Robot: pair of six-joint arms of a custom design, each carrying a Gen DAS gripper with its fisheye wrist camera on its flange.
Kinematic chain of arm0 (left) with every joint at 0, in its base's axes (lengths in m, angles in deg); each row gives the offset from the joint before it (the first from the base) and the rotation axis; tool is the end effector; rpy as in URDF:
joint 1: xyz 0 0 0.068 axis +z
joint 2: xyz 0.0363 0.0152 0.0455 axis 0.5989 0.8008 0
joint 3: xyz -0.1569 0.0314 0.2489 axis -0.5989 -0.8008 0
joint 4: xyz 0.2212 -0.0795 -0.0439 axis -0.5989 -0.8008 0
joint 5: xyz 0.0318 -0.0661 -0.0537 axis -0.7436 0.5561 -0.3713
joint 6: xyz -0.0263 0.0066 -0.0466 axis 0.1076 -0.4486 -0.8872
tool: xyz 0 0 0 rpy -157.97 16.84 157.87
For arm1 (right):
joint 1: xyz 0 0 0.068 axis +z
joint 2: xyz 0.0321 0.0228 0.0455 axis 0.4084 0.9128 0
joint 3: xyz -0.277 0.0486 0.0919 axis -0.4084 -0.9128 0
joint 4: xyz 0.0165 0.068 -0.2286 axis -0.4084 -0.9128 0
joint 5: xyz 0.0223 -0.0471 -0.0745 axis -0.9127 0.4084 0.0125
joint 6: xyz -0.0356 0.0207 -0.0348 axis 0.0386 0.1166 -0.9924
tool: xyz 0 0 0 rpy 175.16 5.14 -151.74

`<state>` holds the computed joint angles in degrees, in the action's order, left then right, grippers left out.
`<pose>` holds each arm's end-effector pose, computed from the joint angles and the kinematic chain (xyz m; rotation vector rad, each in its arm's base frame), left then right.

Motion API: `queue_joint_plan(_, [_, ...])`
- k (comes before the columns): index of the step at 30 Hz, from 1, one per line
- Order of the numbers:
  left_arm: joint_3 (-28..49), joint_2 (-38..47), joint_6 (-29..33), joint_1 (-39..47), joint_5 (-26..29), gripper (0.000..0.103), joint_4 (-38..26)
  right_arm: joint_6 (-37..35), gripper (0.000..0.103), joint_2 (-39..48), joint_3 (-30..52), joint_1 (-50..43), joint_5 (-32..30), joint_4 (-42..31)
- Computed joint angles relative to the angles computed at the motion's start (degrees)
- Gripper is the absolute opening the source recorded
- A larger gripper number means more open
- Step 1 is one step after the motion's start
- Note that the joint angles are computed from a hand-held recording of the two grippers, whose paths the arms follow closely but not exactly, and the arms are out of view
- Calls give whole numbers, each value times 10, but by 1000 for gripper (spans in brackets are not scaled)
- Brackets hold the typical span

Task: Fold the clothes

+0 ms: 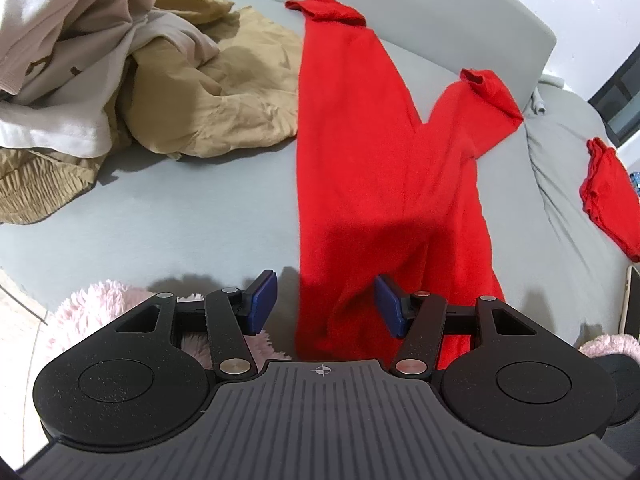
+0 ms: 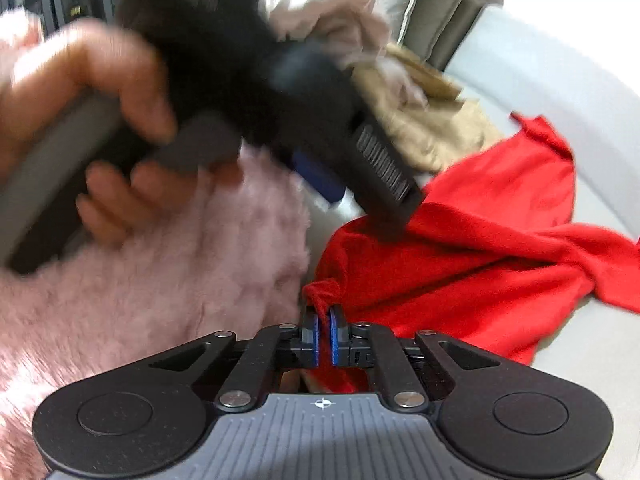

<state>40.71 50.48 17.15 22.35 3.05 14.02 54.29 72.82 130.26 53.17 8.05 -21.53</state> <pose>0.3661 -0.1069 0.2054 0.5026 2.6320 -0.5389 0.2417 0.1337 0.1779 -0.5941 2.4675 0.1912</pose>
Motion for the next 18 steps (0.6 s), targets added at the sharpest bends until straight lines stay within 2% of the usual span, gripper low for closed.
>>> queue_joint_plan(5, [-3,-3,2,2,-2,59,-1,53,29,27,-10,-38,-53,36])
queue_joint_plan(6, [-3,-5,1,2,-3,59,-1,56,38,19,-10,-39,-57,33])
queue_joint_plan(7, [-2,-6,0,3,-4,59,-3,56,43,1,-12,-40,-57,28])
queue_joint_plan(11, [-2,-30,-10,4,-14,61,-8,67,48,-87,-24,-70,-60,7])
queue_joint_plan(14, [-15,-58,-26,3,-18,62,27,90,51,-132,-25,-130,-73,-7])
queue_joint_plan(18, [3,-46,-44,-19,-50,62,80,126,51,-104,9,-228,-75,5])
